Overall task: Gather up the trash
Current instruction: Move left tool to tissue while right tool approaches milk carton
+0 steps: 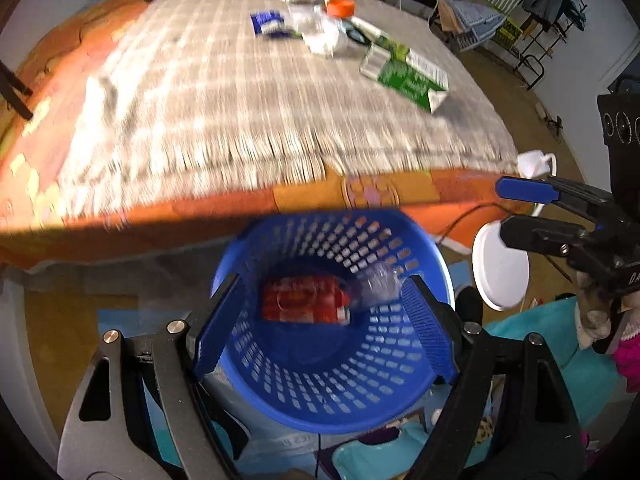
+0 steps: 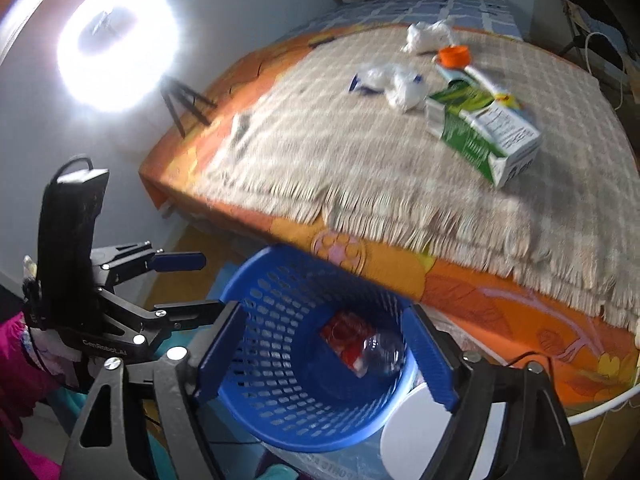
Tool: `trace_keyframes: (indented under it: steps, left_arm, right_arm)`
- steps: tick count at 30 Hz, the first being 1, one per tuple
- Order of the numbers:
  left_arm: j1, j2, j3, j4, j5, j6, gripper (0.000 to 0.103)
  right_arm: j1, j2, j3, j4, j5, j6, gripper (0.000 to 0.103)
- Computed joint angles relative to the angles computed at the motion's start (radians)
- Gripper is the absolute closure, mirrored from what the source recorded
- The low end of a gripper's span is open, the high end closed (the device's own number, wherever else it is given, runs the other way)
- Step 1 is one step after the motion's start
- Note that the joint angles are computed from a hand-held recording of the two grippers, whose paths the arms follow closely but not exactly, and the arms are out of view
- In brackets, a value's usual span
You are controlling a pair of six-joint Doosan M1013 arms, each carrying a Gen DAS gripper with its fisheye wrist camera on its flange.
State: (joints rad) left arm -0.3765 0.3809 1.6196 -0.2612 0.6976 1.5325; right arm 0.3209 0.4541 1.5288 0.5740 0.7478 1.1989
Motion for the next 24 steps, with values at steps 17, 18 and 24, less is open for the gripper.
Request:
trace_keyframes:
  steps: [17, 18, 24]
  left_arm:
    - [0.018, 0.108, -0.233, 0.111, 0.034, -0.051, 0.02]
    - [0.018, 0.118, -0.25, 0.109, 0.037, -0.051, 0.02]
    - [0.022, 0.197, -0.379, 0.086, 0.069, -0.08, 0.02]
  right_arm:
    - [-0.047, 0.023, -0.101, -0.222, -0.066, 0.08, 0.002]
    - [-0.049, 0.031, -0.114, -0.232, -0.059, 0.08, 0.002]
    - [-0.05, 0.066, -0.161, -0.3, -0.057, 0.058, 0.002]
